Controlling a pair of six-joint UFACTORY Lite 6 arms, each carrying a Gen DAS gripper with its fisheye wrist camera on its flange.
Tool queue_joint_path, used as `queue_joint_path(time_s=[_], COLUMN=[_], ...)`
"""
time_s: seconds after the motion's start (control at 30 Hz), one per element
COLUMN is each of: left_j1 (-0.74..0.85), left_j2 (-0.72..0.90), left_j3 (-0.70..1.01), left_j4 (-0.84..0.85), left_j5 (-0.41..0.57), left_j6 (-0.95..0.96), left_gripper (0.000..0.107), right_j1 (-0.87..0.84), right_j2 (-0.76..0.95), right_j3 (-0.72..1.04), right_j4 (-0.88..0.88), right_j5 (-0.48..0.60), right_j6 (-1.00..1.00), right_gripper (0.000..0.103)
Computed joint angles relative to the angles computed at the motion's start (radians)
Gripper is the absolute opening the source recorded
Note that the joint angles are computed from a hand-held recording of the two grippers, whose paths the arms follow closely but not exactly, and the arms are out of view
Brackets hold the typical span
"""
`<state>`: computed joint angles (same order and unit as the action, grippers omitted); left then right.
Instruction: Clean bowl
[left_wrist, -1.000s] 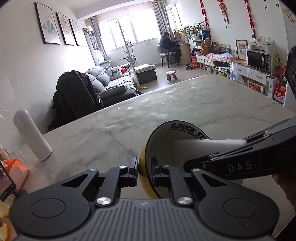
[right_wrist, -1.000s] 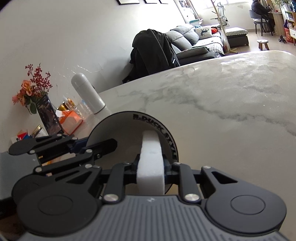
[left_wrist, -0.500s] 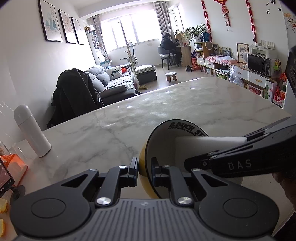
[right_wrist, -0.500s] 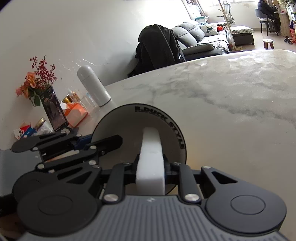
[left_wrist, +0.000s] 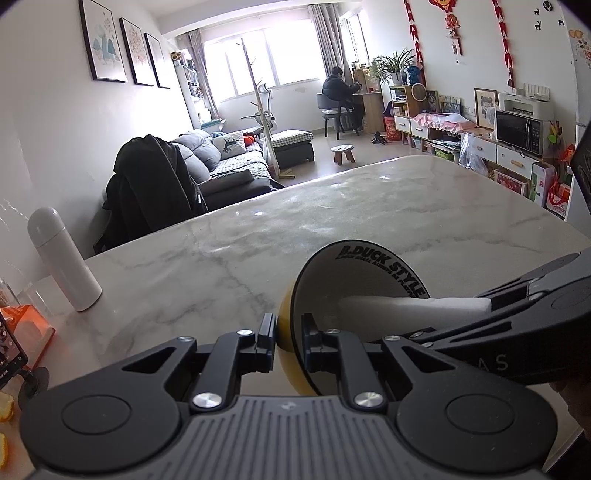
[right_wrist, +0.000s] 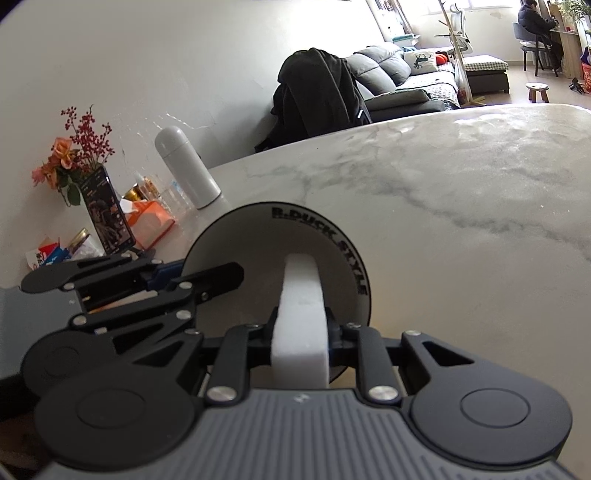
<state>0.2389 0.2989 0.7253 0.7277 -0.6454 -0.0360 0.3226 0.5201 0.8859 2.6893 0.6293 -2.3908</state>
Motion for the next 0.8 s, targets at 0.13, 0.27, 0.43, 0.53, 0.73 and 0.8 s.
queue_joint_path(time_s=[0.13, 0.27, 0.43, 0.53, 0.73, 0.8], left_j1=[0.0, 0.005, 0.008, 0.01, 0.009, 0.01], left_j2=[0.007, 0.019, 0.028, 0.03, 0.028, 0.032], left_j3=[0.011, 0.028, 0.036, 0.036, 0.032, 0.038], left_j4=[0.002, 0.015, 0.015, 0.017, 0.016, 0.022], left_j5=[0.003, 0.005, 0.002, 0.0, -0.002, 0.001], left_j6=[0.002, -0.007, -0.003, -0.003, -0.003, -0.01], left_gripper=[0.014, 0.014, 0.015, 0.016, 0.016, 0.016], right_j1=[-0.02, -0.02, -0.046, -0.043, -0.059, -0.058], right_j2=[0.008, -0.007, -0.034, -0.027, 0.02, 0.033], right_j3=[0.004, -0.003, -0.011, -0.011, 0.004, 0.013], right_j4=[-0.065, -0.002, 0.003, 0.003, -0.087, -0.121], right_j5=[0.018, -0.002, -0.003, 0.001, 0.053, 0.06], right_j6=[0.053, 0.001, -0.006, -0.008, 0.089, 0.125], right_gripper=[0.022, 0.022, 0.021, 0.022, 0.021, 0.021])
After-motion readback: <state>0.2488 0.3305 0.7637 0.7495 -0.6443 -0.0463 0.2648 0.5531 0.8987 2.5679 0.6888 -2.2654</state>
